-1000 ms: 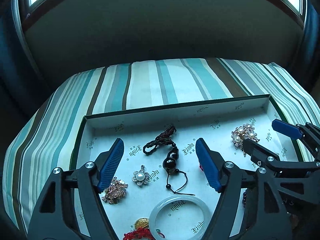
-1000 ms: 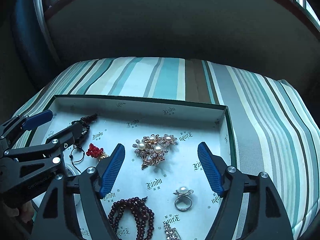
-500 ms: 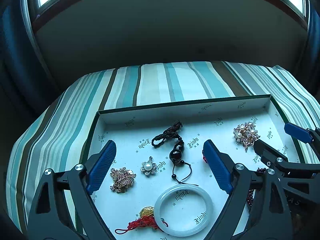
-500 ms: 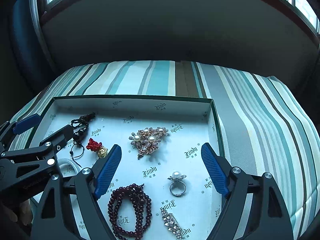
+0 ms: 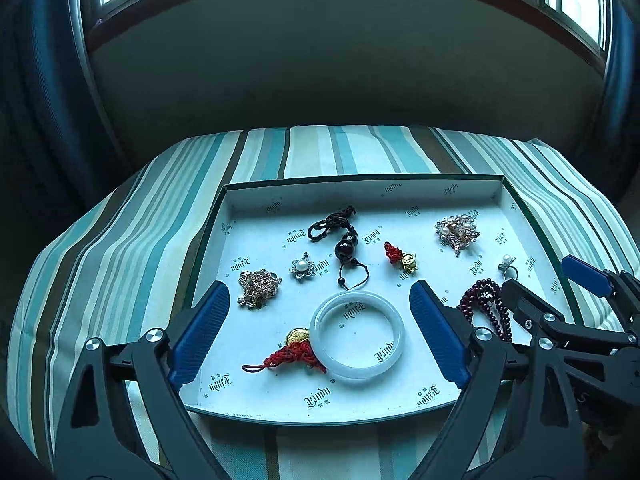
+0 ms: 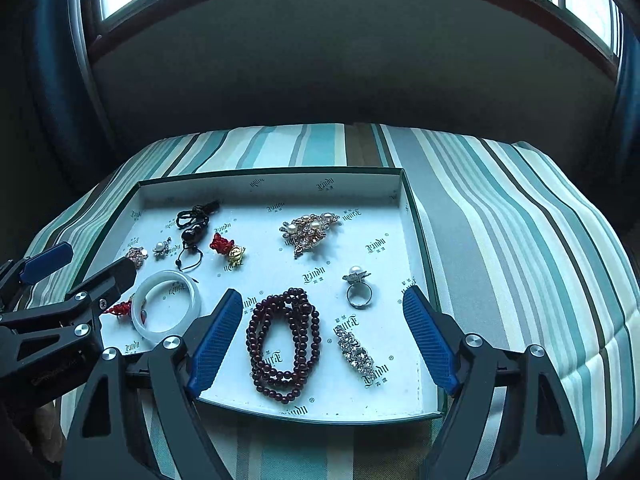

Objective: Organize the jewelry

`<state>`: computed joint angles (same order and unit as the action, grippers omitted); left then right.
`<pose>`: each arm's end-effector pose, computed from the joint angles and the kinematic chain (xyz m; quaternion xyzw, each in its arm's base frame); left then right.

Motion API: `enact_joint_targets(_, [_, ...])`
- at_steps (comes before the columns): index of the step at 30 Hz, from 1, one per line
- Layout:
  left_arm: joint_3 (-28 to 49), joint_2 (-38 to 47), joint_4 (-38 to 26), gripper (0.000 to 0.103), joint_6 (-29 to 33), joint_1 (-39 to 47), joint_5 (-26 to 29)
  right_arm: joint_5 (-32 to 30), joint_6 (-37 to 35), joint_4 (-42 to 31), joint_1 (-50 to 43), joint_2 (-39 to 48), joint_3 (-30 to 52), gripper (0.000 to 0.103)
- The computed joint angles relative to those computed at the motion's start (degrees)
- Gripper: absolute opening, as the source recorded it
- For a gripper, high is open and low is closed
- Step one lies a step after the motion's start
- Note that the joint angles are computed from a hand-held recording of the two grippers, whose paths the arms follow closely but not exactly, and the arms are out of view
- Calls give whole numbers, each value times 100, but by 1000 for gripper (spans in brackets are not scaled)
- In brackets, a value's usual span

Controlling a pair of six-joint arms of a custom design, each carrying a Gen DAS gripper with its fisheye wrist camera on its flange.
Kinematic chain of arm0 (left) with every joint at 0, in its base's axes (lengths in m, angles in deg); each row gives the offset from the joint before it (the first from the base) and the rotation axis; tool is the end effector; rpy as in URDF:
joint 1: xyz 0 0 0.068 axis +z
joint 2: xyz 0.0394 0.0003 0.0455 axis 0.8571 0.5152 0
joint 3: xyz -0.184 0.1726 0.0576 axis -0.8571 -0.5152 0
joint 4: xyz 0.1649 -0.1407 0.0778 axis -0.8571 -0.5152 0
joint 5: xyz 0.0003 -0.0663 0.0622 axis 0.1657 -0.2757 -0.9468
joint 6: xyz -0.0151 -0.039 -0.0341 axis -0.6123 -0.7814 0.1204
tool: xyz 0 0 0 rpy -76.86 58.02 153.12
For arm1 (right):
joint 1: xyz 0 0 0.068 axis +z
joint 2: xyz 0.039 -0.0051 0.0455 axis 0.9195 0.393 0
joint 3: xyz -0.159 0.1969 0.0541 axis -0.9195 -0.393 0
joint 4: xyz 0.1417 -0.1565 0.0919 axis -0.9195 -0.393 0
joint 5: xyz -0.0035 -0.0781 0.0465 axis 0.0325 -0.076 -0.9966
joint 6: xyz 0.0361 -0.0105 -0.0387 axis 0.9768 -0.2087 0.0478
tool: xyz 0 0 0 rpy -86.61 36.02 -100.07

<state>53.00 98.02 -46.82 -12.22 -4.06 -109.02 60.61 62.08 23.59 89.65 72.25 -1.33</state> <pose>0.1753 -0.2930 0.1589 -0.0350 0.9273 0.0407 0.3705 0.2033 0.0814 0.1187 -0.0671 0.9213 0.0682 0.3770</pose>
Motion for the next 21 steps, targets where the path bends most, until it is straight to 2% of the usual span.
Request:
enact_joint_targets(5, [26,-325,-863,92,-806,-630,-408,184,133,-626,344,-1348,-533,81])
enact_joint_targets(12, [460,-523,-2557,92,-2405,-1534,-806,540,409,-2359,920,-3530,-678,81])
enact_joint_targets(17, [989,-452,-3785,93,-3448,-2125,-993,1137,728,-3648,1733,-4862,-489,81])
enact_joint_targets(21, [1345,-342,-4532,93,-4093,-2481,-1032,1830,1081,-4489,2538,-5534,-256,82])
